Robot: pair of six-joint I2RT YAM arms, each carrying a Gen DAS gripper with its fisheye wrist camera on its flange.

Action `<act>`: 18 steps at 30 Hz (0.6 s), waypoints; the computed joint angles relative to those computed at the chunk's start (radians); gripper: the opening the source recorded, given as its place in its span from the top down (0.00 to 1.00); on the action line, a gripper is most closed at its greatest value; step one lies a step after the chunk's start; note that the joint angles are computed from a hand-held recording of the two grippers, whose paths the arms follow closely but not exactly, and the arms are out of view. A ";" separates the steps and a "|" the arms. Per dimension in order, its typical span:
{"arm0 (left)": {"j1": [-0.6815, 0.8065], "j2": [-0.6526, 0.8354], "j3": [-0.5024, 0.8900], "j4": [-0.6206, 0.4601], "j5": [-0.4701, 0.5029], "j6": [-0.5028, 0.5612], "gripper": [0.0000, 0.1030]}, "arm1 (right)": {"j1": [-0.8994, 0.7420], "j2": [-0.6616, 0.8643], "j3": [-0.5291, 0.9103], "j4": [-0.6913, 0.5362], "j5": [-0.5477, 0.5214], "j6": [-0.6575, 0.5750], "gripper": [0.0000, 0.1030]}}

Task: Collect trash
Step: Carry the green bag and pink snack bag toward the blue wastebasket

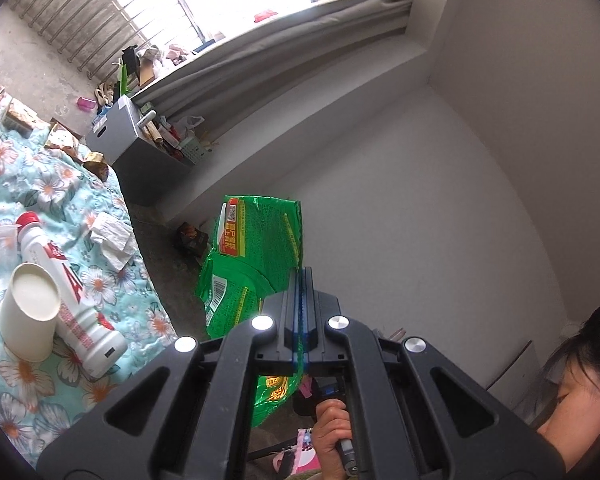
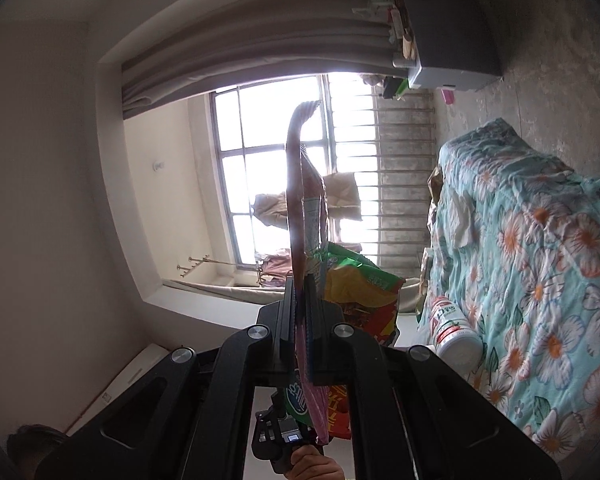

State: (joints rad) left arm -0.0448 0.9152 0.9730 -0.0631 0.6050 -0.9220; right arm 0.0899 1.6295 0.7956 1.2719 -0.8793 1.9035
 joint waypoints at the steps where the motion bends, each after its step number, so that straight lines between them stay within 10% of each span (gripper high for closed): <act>1: -0.018 0.010 0.010 -0.010 -0.015 0.013 1.00 | -0.015 -0.008 -0.011 0.004 -0.002 0.001 0.96; 18: -0.410 0.435 0.339 -0.149 -0.351 0.189 1.00 | -0.354 -0.061 -0.164 -0.044 -0.108 -0.110 0.96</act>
State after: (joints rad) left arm -0.4548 1.3506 1.3125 -0.2124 0.2539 -0.7330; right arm -0.2642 1.5686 0.6312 1.2280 -0.9872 1.7933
